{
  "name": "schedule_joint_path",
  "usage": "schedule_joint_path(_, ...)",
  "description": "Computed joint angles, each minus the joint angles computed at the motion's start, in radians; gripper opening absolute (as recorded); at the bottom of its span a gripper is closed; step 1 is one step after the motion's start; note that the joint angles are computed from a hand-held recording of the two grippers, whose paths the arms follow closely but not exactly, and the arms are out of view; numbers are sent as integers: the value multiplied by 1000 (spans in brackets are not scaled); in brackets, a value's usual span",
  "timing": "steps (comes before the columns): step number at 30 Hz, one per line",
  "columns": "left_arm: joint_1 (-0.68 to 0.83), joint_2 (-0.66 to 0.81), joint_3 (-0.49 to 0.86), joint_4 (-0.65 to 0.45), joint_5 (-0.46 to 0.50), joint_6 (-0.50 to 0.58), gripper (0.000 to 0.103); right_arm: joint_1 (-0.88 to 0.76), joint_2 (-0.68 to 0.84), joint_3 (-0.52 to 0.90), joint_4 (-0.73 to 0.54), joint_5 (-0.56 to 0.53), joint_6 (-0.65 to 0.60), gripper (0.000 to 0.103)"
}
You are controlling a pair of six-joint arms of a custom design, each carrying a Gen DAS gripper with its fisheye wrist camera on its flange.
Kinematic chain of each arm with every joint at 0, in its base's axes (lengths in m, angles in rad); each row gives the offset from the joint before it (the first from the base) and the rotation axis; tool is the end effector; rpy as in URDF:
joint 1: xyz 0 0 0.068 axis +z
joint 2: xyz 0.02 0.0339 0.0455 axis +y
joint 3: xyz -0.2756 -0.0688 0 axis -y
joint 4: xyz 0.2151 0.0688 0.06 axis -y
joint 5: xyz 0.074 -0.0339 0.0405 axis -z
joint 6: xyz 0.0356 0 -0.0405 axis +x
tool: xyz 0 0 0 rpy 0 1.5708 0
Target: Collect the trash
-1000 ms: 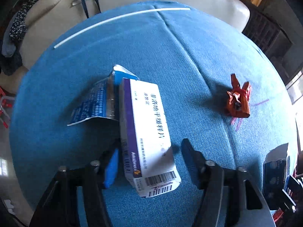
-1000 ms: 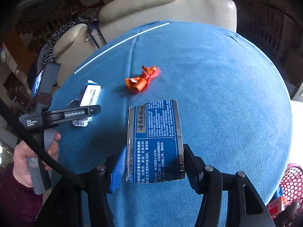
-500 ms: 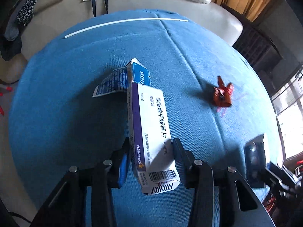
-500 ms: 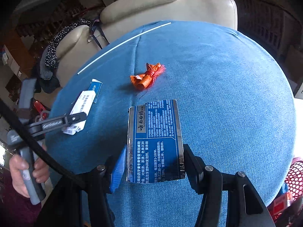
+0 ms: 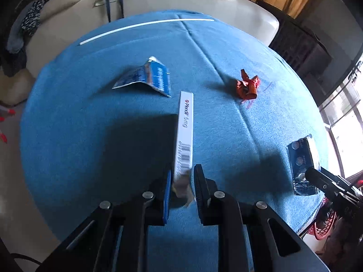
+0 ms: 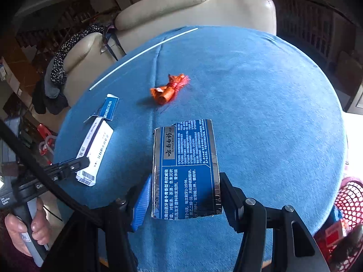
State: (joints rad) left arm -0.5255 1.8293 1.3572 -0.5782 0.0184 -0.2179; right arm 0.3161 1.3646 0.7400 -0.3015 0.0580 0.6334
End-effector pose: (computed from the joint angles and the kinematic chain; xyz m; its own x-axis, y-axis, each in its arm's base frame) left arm 0.3144 -0.1831 0.2405 -0.8429 0.2389 -0.4821 0.3352 0.9341 -0.1231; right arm 0.2278 0.0723 0.2186 -0.7764 0.3678 -0.5118 0.2262 0.9206 0.3184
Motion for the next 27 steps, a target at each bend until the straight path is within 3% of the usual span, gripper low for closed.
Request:
schedule_joint_path(3,12,-42,-45,19,-11,-4,31,-23,-30,-36,10,-17,7,60)
schedule_joint_path(5,20,-70,-71,31,-20,-11,58,-36,-33,-48,12,-30,9,60)
schedule_joint_path(6,19,-78,-81,41,-33,-14,62,-41,-31,-55,17,-37,10,60)
schedule_joint_path(17,-8,22,30,-3,-44,20,64,-62,-15,-71,49,-64,10,61)
schedule_joint_path(19,9,28,32,2,-6,26,64,-69,-17,-75,51,-71,10,62)
schedule_joint_path(23,27,-2,1,34,-24,23,64,-78,-23,-85,63,-82,11,62)
schedule_joint_path(27,40,-57,-41,89,64,39,64,-85,-13,-88,69,-87,6,62)
